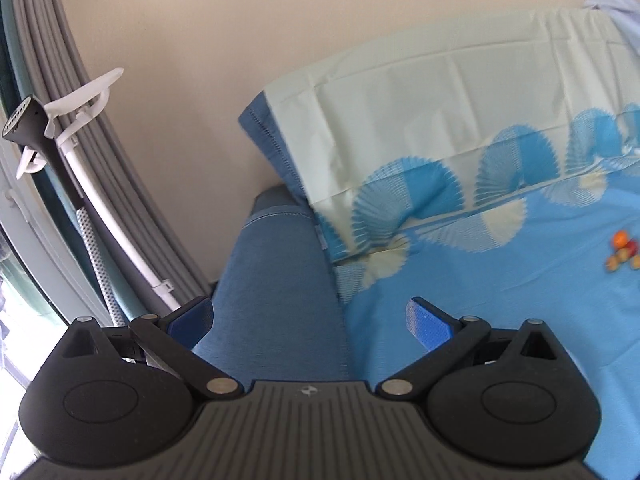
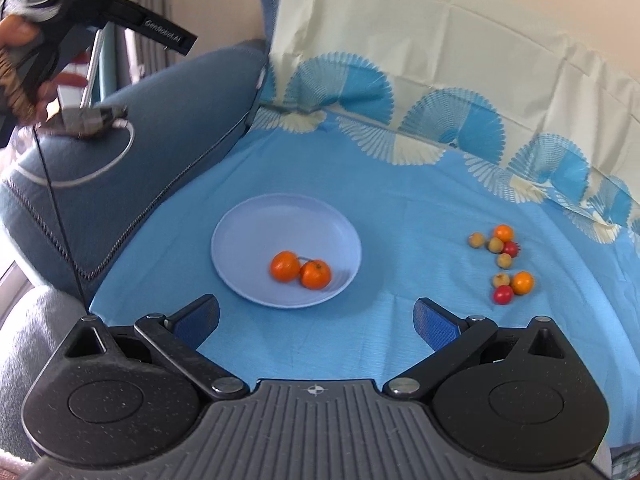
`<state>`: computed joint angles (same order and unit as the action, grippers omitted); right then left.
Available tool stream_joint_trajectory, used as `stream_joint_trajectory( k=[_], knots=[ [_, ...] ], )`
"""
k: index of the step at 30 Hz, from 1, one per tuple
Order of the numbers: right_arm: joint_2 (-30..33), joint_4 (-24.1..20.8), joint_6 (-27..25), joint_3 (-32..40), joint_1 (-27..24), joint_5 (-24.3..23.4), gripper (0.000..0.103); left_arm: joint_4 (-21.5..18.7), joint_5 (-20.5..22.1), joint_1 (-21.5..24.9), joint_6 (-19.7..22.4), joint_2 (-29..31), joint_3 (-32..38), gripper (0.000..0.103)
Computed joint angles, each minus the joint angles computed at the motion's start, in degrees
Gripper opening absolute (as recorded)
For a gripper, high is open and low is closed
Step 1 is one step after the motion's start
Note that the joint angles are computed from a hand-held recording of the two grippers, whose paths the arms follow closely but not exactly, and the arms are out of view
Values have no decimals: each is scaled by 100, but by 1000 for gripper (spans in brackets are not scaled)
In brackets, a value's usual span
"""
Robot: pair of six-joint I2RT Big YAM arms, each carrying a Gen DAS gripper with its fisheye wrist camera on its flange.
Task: Organize fruits
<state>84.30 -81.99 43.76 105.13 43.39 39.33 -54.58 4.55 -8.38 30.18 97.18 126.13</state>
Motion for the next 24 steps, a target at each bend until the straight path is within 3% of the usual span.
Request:
stream_joint_trajectory(
  k=[8,14,19,24],
  knots=[
    [-863,133,645,-834,15,614,102,-305,-185,-638,-153,-720,-600,103],
    [-1487,27,1169,-1481,-210,1034,102,-509,-361,-1292,-318,-823,-781,103],
    [-2003,300,1148,-2108,-661,1266,102,-1040,-600,-1847,-493,-456,-544,103],
    [-2366,966,665,-2738,-1475,1065,102,-2012,-559,-2220,-874,415,286,103]
  ],
)
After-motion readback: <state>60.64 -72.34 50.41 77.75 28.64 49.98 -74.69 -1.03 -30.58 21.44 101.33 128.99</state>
